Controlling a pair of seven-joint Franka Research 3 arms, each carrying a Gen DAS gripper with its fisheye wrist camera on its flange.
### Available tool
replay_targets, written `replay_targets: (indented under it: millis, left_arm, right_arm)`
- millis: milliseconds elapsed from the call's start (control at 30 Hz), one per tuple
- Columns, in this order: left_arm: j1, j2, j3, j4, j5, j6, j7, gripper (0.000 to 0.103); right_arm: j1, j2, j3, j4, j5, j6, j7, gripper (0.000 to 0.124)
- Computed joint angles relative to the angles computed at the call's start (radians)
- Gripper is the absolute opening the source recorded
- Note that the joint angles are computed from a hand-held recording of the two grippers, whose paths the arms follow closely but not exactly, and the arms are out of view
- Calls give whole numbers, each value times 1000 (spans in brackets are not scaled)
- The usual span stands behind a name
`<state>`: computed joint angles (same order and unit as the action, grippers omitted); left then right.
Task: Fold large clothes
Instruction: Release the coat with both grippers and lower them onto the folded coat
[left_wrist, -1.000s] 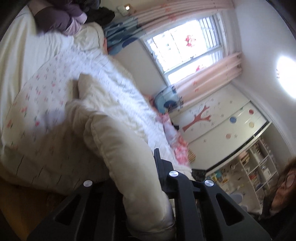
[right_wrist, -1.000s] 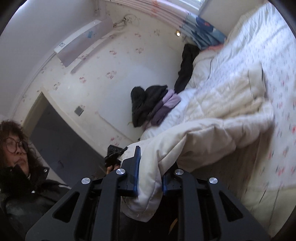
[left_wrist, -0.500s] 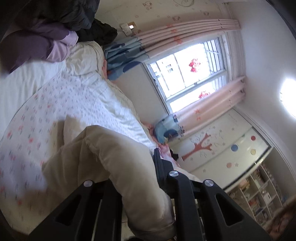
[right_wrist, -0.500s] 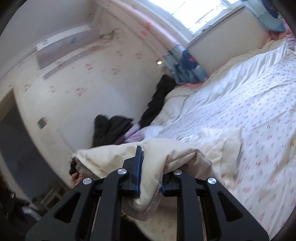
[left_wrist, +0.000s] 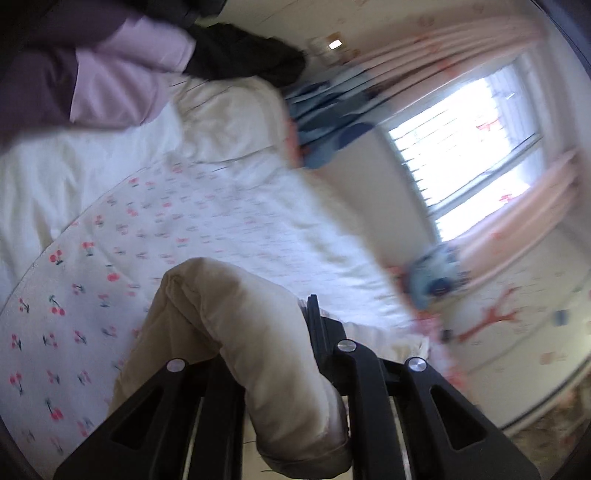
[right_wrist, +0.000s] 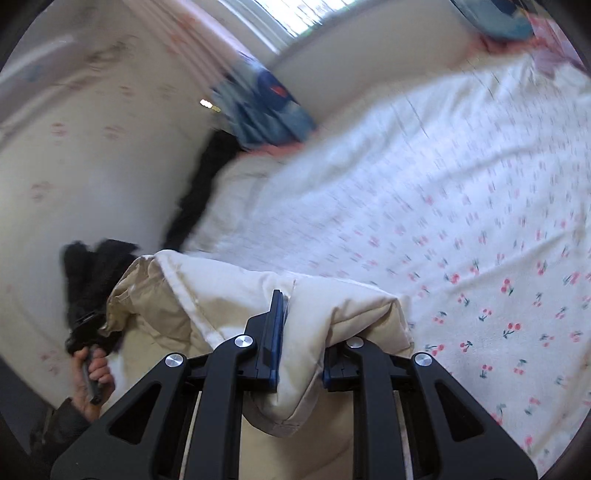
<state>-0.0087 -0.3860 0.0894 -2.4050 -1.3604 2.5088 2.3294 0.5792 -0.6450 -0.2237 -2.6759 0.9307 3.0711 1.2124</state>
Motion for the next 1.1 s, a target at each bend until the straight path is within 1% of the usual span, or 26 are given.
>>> replay_targets:
  millis: [67, 133, 233, 267, 300, 367, 400, 433, 467, 500, 533, 567, 600, 633, 667, 700, 733, 767, 800, 833, 900, 933, 1000, 1033, 1067, 1100]
  left_arm:
    - [3, 58, -55, 3, 89, 94, -56, 12]
    - [-3, 114, -93, -4, 215, 168, -132, 14]
    - [-33, 98, -56, -14, 188, 168, -116, 15]
    - [-42, 79, -35, -14, 148, 154, -92, 17]
    - [-51, 50, 5, -11, 66, 101, -51, 21]
    - [-38, 27, 65, 3, -75, -40, -24, 31]
    - [-19, 21, 69, 8, -106, -83, -45, 35]
    - [6, 19, 69, 15, -136, -127, -90, 40]
    - [20, 19, 71, 19, -173, -159, -125, 47]
    - [6, 16, 84, 23, -191, -154, -157, 66]
    - [18, 13, 65, 25, -188, -140, -188, 89]
    - [29, 23, 47, 43, -116, -134, -258, 97]
    - [74, 40, -6, 72, 26, -141, -353, 96]
    - [114, 36, -71, 82, 166, -99, -430, 96]
    - [118, 14, -120, 72, 300, -4, -477, 96]
    - [88, -41, -141, 28, 392, 128, -453, 96]
    - [31, -81, -128, -3, 413, 204, -409, 96]
    - [-1, -119, -128, -32, 365, 243, -311, 96]
    - [-67, -164, -114, -66, 341, 273, -200, 96]
    - [-104, -183, -119, -85, 357, 294, -149, 96]
    - [-151, -196, -181, -121, 439, 350, -104, 96]
    - [-176, -186, -200, -123, 466, 369, -98, 96]
    - [-238, -141, -221, -114, 506, 423, -96, 96]
    - [-256, -96, -249, -97, 529, 458, -111, 97]
    - [-238, -46, -283, -79, 623, 483, -197, 97]
    - [-186, 40, -326, -45, 787, 474, -338, 96]
  right_arm:
    - [-36, 112, 20, 30, -21, -13, 36, 17]
    - [-24, 185, -1, 53, -2, -47, 16, 18]
    - [1, 148, -5, 37, 94, -16, -68, 22]
    - [-12, 123, 13, 24, 96, -14, -75, 25]
    - [-25, 81, 35, 4, 90, -4, -81, 28]
    - [-40, 10, 60, -30, 74, 2, -70, 33]
    - [-51, -19, 72, -40, 62, -1, -52, 37]
    - [-30, -50, 53, -48, 65, 1, -54, 42]
    - [-3, -62, 25, -49, 77, 6, -55, 54]
    - [-11, -66, 24, -43, 76, -2, -27, 70]
    - [-17, -69, 24, -42, 78, 1, -3, 78]
    - [-4, -75, 11, -45, 76, 25, 23, 87]
    - [25, -82, -8, -44, 144, 62, -13, 89]
    - [20, -88, -6, -47, 142, 66, 3, 89]
    - [-21, -101, 24, -64, 88, 55, 68, 89]
    - [-97, -109, 86, -79, 29, 23, 124, 89]
    - [-184, -124, 164, -90, -34, -26, 158, 89]
    - [-249, -142, 230, -100, -102, -62, 186, 89]
    - [-320, -160, 317, -110, -196, -94, 217, 89]
    - [-356, -172, 374, -115, -251, -112, 225, 89]
    - [-401, -178, 457, -119, -330, -121, 251, 89]
    - [-464, -161, 536, -109, -399, -128, 290, 89]
    - [-539, -117, 631, -100, -475, -118, 347, 89]
    - [-596, -68, 685, -78, -519, -142, 383, 89]
    - [-631, 0, 712, -50, -556, -179, 405, 91]
    - [-630, 58, 710, -40, -568, -181, 408, 94]
